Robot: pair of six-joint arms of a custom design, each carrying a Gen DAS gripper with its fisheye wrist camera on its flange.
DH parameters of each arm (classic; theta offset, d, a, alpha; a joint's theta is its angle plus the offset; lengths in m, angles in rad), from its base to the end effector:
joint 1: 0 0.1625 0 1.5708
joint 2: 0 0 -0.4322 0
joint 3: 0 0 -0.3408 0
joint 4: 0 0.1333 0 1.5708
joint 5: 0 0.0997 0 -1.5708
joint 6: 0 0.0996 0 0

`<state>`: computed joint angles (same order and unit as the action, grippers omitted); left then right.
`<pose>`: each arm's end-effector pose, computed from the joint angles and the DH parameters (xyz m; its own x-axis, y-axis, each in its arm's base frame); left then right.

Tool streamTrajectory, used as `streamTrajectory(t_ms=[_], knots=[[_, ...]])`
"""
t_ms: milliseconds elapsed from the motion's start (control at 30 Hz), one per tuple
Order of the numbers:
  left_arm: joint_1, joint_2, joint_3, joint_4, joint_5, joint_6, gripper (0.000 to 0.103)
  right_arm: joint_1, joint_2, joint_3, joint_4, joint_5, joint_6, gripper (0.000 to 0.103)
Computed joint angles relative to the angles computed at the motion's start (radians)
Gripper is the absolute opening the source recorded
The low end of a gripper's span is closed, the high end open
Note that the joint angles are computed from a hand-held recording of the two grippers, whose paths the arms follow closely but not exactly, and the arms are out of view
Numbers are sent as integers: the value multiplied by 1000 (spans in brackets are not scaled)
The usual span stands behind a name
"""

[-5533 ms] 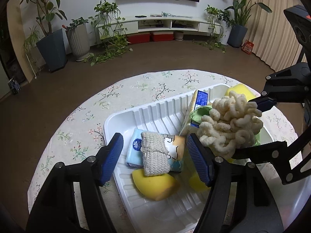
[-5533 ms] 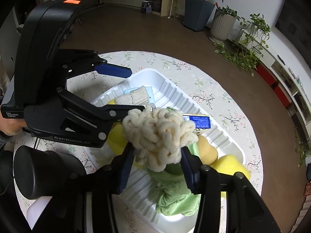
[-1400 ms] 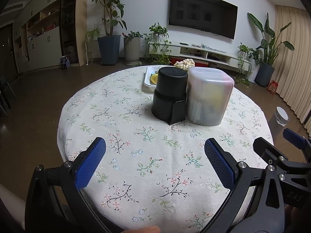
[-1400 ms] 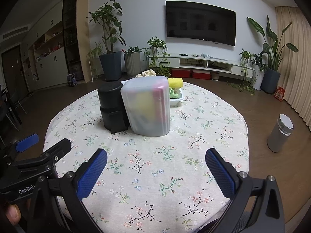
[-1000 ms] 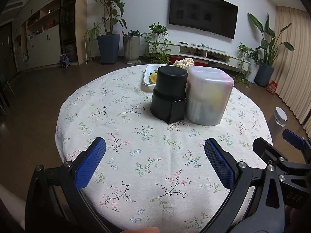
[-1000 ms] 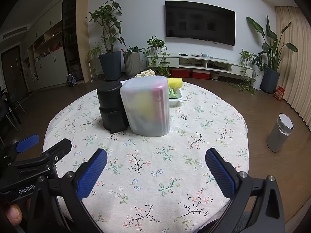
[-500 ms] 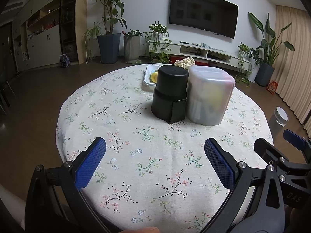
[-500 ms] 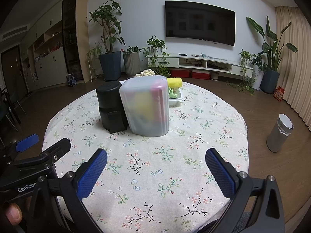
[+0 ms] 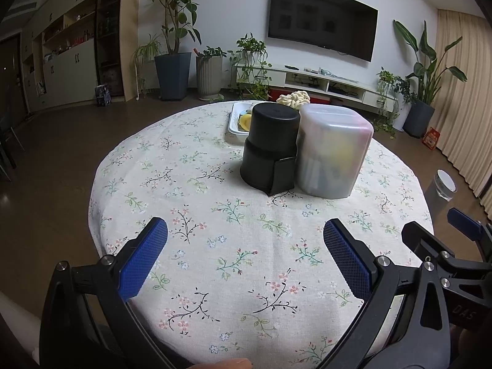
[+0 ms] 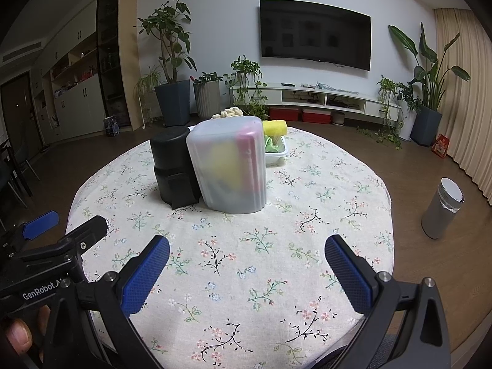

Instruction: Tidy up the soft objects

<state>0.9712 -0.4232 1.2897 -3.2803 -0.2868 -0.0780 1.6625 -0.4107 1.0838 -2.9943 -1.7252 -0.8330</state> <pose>-0.2073 -0.7088 0.1360 -0.6650 -0.4731 -0.5779 0.3246 0.5139 -0.7941 0.1910 -0.7886 0.1186 -0.6188 -0.5296 0.5803 -0.7802 0.5002 -0.3755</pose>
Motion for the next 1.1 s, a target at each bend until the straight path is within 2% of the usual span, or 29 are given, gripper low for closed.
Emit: streamTrajectory(t_ms=[1100], knots=[[6, 8, -13, 34, 3, -21, 103, -3, 0, 4, 3, -1, 1, 103]])
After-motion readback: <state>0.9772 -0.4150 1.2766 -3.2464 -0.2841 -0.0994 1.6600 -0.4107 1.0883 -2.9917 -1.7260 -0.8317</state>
